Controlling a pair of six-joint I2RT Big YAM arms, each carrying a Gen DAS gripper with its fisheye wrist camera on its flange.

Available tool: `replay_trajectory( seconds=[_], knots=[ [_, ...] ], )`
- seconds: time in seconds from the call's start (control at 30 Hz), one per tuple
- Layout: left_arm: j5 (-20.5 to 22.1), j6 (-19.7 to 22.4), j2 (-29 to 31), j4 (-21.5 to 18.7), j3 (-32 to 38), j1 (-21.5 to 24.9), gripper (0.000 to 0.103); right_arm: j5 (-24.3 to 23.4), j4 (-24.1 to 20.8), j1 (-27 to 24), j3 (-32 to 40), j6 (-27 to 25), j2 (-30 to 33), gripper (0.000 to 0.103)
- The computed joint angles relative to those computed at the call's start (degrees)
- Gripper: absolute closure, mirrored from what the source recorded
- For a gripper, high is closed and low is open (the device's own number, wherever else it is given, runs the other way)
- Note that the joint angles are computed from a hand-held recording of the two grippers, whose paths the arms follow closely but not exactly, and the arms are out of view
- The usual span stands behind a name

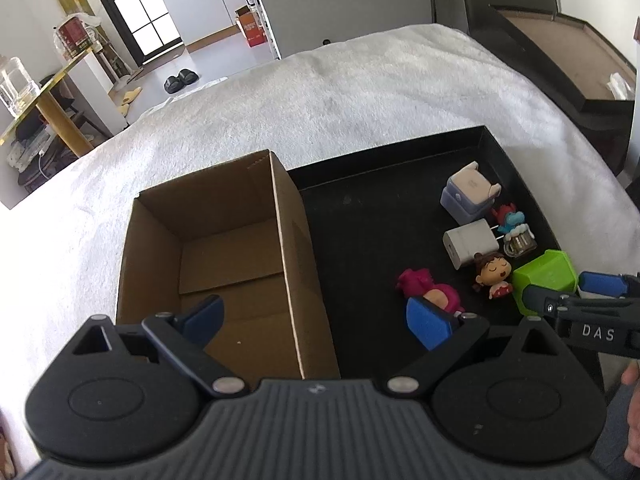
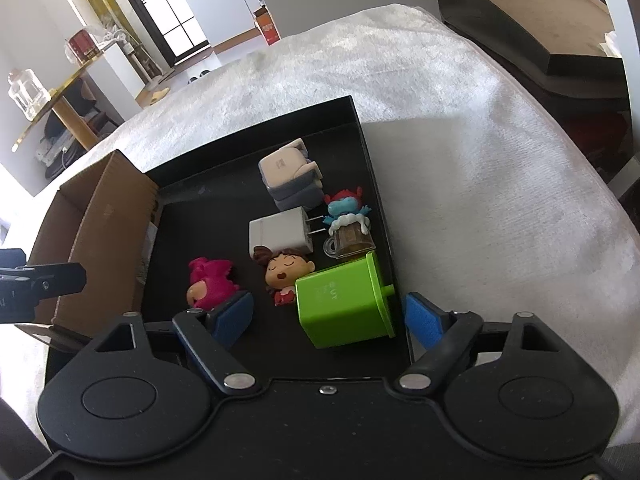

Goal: Organize rigid objects
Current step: 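Close the right gripper on the green cup-shaped block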

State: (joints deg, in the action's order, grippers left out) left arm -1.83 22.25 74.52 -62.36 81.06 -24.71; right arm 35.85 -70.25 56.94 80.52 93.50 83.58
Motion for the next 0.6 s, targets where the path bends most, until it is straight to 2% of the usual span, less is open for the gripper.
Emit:
replay_trajectory(
  seconds=[0.13,0.2,0.23,0.3,0.43,0.53,0.6],
  knots=[
    [-0.92,-0.76,0.64,-0.30,0.27,-0.31,0.005,0.49,-1.24,-0.10,0.73,-0.96,0.90,0.033],
    [-1.21,-0.89,0.69,-0.25,0.28,-0.47,0.005,1.09,-3.02,-0.12,1.52,-0.70,1.57,0.043],
    [-1.26,-0.85,0.72,-0.30,0.36,-0.46,0.005,1.41,-3.97,-0.08,1.89,-0.32,1.87,0.054],
    [-1.24,-0.76,0.63,-0.31,0.34,-0.37,0.005,1.21,-2.05,-0.16,0.65,-0.35,0.99,0.056],
    [-0.89,-1.00,0.46,-0.34,0.27,-0.04,0.005,2.29,-1.64,0.29,0.37,-0.54,0.58,0.070],
    [-0.01,-1.10,0.21,-0.52,0.31,0.51,0.005,2.54,-2.12,0.42,1.15,-1.10,1.07,0.072],
    [0.54,-0.91,0.21,-0.65,0.52,0.96,0.005,1.56,-2.96,0.12,2.46,-2.11,1.93,0.065]
  ],
)
